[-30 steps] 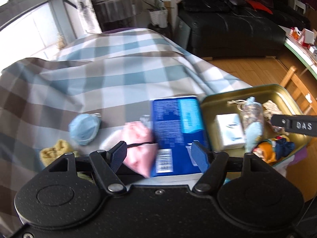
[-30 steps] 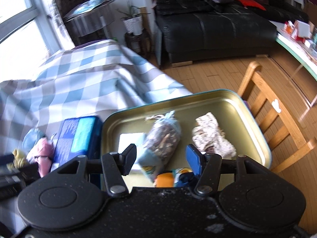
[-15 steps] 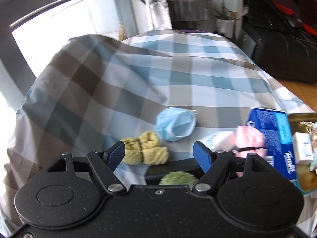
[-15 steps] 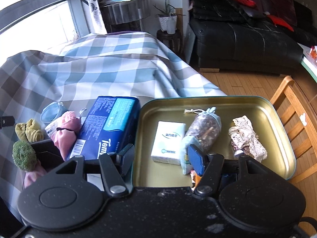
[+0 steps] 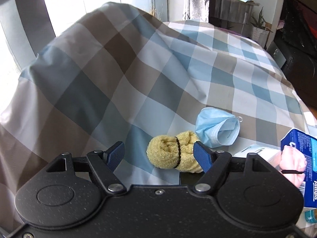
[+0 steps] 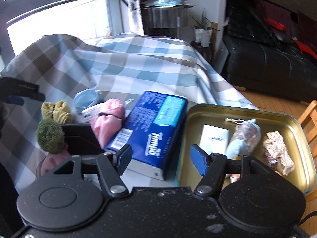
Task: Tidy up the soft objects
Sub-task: 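Withdraw both open grippers from the tray back over the bed items, then lower the left gripper over the yellow towel roll while the right reaches the blue face mask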
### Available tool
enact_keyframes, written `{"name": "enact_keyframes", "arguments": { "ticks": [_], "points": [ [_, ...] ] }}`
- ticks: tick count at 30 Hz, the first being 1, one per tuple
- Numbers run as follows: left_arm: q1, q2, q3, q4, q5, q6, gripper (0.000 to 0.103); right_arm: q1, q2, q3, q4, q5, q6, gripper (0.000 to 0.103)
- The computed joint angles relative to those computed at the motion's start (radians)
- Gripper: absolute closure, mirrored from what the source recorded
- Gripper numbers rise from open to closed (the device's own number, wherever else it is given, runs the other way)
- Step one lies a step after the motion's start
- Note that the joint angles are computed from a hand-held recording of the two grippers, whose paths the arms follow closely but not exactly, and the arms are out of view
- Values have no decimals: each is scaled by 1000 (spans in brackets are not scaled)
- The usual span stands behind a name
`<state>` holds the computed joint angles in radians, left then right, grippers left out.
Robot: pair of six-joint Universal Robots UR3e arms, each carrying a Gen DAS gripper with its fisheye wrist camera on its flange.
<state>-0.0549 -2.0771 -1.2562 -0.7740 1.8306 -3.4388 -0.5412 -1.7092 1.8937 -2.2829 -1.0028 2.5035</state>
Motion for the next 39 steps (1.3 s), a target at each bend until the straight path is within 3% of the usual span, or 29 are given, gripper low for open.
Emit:
{"name": "enact_keyframes", "arguments": {
  "ticks": [18,29,36,39],
  "points": [
    [31,-180,167,-88,-72,23,29,132,67,-1,-26,-39,19,36],
    [48,-232,213,-104,-91,14,15,168,93,-29,13,-37,13,35],
    [29,-333,368,-213,-52,1,14,179,105,-40,24,-39,-3,35],
    [22,-366,419,-244,-41,0,8,182,110,-42,19,-43,3,35]
  ]
}}
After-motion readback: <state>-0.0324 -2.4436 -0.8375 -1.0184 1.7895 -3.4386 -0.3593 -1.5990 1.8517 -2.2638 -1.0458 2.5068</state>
